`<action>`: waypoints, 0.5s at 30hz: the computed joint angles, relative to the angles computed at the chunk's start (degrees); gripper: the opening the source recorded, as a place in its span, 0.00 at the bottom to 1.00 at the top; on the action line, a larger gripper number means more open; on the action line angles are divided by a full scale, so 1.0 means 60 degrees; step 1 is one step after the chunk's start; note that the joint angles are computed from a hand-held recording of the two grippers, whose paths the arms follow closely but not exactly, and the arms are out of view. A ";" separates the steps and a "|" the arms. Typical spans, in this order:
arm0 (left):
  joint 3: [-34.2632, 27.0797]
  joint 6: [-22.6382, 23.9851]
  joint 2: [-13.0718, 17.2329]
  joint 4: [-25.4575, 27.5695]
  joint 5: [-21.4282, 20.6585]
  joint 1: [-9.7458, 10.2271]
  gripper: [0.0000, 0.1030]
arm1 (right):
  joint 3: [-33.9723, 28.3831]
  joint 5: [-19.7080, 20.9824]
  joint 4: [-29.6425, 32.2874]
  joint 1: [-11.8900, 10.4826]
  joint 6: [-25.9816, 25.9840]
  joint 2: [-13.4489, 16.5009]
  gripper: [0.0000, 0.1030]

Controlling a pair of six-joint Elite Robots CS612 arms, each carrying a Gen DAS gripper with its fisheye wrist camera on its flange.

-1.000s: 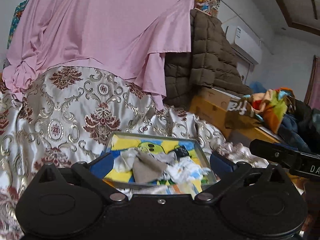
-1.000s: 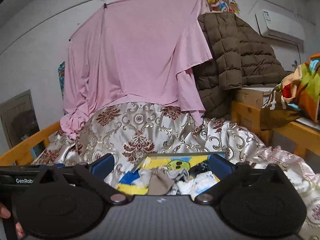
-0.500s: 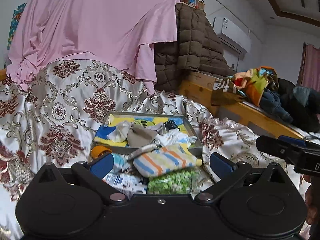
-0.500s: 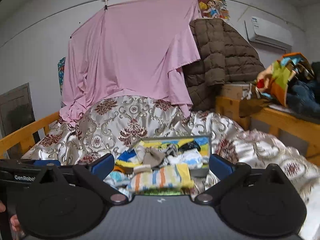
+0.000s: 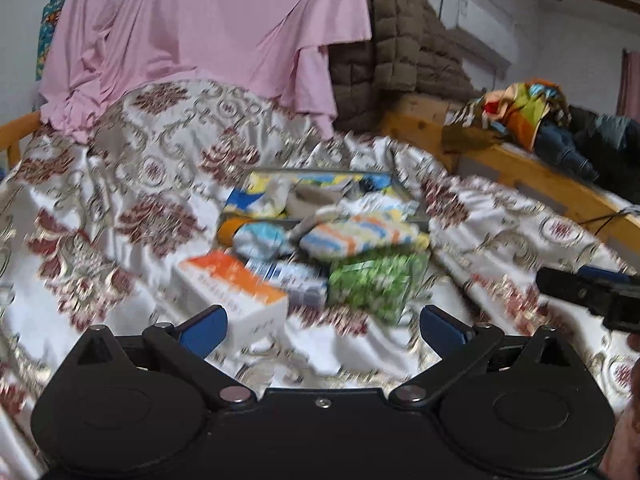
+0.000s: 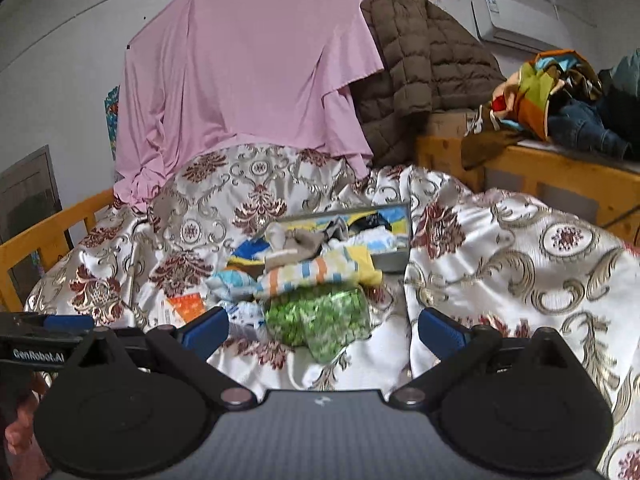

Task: Organize soft objects
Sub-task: 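Withdraw both open tools from the tray back toward the pile, then move the right tool toward the striped towel while the left tool approaches the pile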

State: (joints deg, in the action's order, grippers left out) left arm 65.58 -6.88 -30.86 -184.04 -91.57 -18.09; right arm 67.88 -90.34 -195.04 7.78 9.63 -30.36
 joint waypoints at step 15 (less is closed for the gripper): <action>0.0666 -0.0179 -0.0241 0.0242 0.0407 -0.0080 0.99 | 0.0467 -0.0021 0.0271 0.0094 0.0052 -0.0124 1.00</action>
State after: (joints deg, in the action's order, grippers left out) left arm 69.58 -7.96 -32.30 -182.58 -89.13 -18.57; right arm 70.69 -90.47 -193.41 8.35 9.94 -31.10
